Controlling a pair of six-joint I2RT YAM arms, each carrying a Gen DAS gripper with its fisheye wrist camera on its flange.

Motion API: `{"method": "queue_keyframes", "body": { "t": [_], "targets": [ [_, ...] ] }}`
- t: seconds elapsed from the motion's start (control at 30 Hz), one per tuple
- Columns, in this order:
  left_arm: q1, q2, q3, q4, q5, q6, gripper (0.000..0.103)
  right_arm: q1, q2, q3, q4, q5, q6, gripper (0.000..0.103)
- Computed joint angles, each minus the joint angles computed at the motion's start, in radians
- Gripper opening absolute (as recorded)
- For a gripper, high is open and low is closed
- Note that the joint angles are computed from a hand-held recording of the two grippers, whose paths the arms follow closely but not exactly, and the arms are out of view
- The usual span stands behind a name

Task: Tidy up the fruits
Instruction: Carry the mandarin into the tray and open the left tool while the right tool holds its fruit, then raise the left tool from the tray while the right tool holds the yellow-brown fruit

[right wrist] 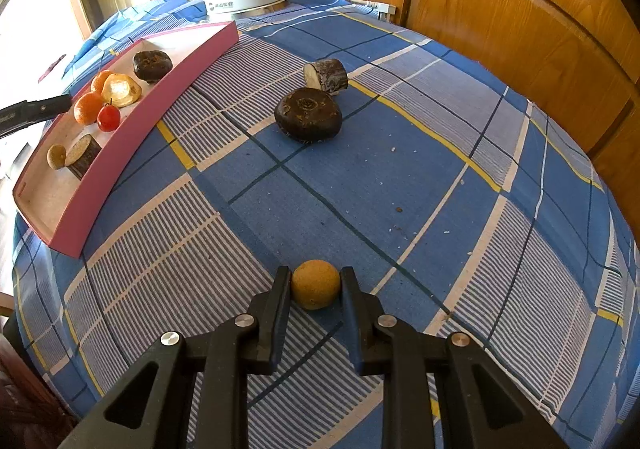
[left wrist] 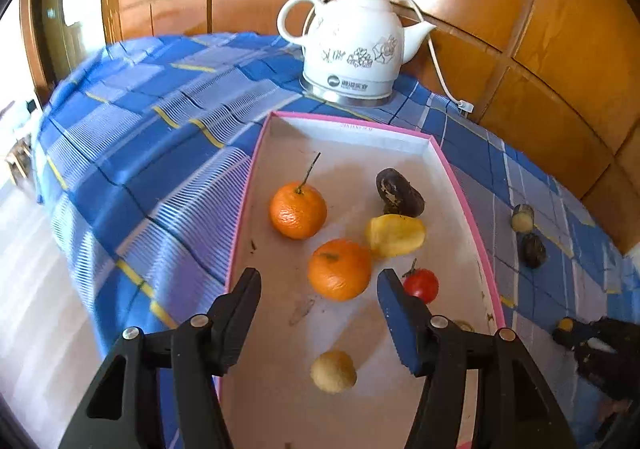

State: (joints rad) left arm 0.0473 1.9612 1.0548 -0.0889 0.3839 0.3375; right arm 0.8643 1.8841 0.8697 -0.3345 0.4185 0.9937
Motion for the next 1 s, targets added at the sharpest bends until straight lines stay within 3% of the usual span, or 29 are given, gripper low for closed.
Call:
{"method": "queue_keyframes", "body": {
  "t": [0.37, 1.0],
  "targets": [
    [0.001, -0.175, -0.182, 0.059, 0.042, 0.091, 0.061, 0.004, 0.006, 0.010, -0.014, 0.007, 0.014, 0.024],
    [0.007, -0.309, -0.273, 0.055, 0.102, 0.116, 0.061, 0.009, 0.011, 0.019, -0.026, 0.015, 0.013, 0.024]
  ]
}}
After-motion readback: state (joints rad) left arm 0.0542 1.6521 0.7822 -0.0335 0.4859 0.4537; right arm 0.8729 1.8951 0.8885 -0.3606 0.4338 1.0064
